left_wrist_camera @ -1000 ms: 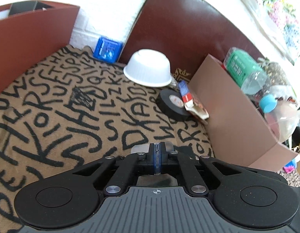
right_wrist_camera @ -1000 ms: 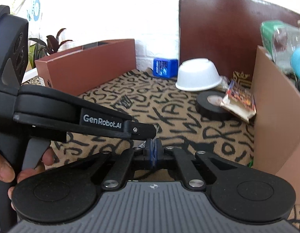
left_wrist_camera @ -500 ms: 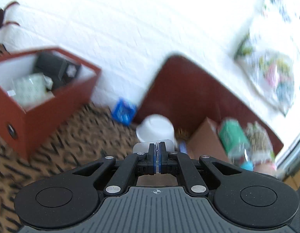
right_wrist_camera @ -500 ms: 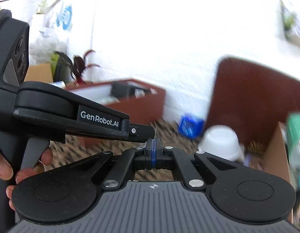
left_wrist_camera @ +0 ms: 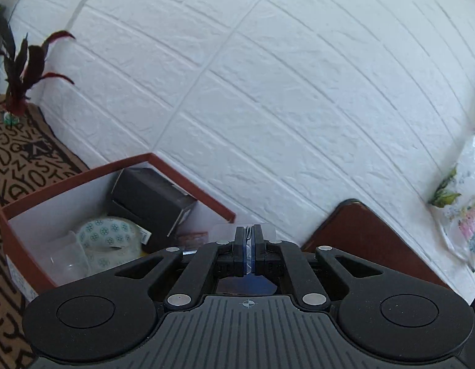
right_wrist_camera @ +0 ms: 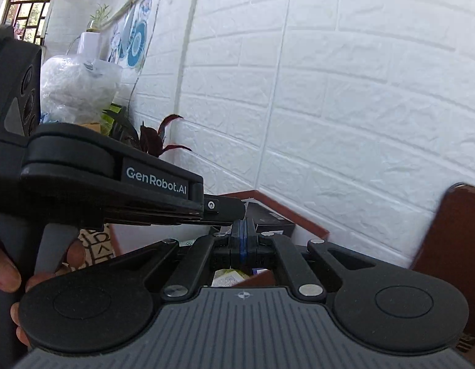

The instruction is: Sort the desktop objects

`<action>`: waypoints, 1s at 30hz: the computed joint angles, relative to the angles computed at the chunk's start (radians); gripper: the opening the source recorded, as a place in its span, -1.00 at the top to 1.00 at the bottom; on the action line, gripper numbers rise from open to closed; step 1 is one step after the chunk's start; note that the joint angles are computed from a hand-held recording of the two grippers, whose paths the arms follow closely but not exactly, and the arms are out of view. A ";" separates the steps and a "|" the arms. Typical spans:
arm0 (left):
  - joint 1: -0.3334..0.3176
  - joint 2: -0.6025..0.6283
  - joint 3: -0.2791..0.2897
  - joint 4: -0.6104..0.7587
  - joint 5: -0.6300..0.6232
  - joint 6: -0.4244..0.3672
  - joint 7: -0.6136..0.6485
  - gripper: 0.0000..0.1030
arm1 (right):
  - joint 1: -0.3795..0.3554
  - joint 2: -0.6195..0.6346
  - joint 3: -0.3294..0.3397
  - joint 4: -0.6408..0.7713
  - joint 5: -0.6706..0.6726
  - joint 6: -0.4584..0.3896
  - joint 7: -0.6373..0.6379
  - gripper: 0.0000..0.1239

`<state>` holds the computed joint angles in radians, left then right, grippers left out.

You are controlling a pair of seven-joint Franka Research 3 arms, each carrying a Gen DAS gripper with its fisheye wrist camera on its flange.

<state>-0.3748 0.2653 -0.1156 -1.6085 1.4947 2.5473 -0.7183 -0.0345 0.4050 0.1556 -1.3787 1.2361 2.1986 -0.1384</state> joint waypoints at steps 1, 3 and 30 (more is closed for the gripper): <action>0.014 0.011 0.007 0.005 -0.003 0.026 -0.009 1.00 | 0.016 0.032 -0.002 0.039 -0.024 0.005 0.030 0.99; 0.037 0.032 0.019 0.012 -0.017 0.073 -0.014 1.00 | 0.039 0.095 0.003 0.111 -0.073 0.023 0.075 0.99; 0.049 0.027 0.053 -0.031 -0.134 0.160 0.091 -1.00 | 0.018 0.102 0.114 0.000 -0.017 0.254 -0.214 -0.61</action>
